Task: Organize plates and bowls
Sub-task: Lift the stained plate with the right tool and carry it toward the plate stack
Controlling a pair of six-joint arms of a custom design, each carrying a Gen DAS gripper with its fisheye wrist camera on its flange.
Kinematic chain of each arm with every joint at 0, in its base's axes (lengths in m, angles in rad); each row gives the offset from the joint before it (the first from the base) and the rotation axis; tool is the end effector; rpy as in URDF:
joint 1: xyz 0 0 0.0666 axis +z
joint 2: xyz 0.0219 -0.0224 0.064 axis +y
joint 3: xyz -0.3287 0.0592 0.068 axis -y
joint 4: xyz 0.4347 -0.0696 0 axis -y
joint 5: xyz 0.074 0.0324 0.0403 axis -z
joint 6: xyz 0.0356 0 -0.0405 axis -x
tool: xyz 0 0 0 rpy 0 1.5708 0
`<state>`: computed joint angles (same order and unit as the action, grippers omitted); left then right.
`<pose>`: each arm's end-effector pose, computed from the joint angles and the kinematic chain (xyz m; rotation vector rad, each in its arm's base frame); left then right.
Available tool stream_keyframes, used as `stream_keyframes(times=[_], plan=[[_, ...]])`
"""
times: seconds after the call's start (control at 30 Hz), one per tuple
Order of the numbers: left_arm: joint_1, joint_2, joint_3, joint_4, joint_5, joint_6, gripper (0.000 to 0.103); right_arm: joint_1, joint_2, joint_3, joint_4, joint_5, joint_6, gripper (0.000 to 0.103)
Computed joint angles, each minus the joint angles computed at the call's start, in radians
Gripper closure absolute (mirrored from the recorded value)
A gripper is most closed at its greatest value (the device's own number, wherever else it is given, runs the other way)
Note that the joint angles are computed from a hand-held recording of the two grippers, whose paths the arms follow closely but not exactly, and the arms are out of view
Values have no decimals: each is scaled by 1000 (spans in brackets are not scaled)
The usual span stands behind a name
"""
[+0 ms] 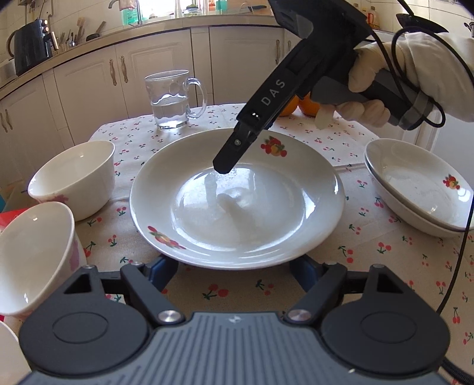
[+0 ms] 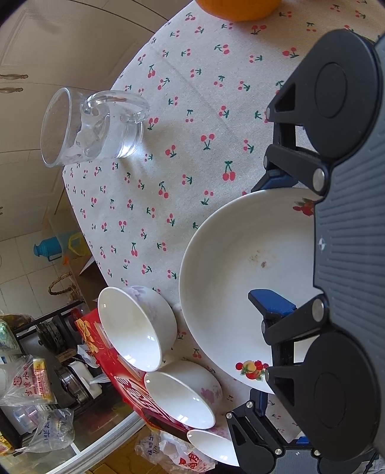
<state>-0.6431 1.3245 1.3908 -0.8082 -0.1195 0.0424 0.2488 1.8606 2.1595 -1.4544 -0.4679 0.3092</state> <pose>0.4200 -0.3099 0.4207 0.6266 2.2291 -0.2118 0.6154 0.1725 0.4573 -0.8578 2.5113 0.6145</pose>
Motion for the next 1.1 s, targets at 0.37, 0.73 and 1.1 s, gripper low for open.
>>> stream_keyframes(times=[0.37,0.73,1.1], plan=[[-29,-65,-13,-62,18,-43,21,1,-167,-189,57,-7,-53,30],[-67,-117,-18,-104,36,-85,21,-2,-339,-358,101,7,-111,29],[-107,-131,-10,-132,76,-112,21,-25,-492,-504,133,32,-161,29]])
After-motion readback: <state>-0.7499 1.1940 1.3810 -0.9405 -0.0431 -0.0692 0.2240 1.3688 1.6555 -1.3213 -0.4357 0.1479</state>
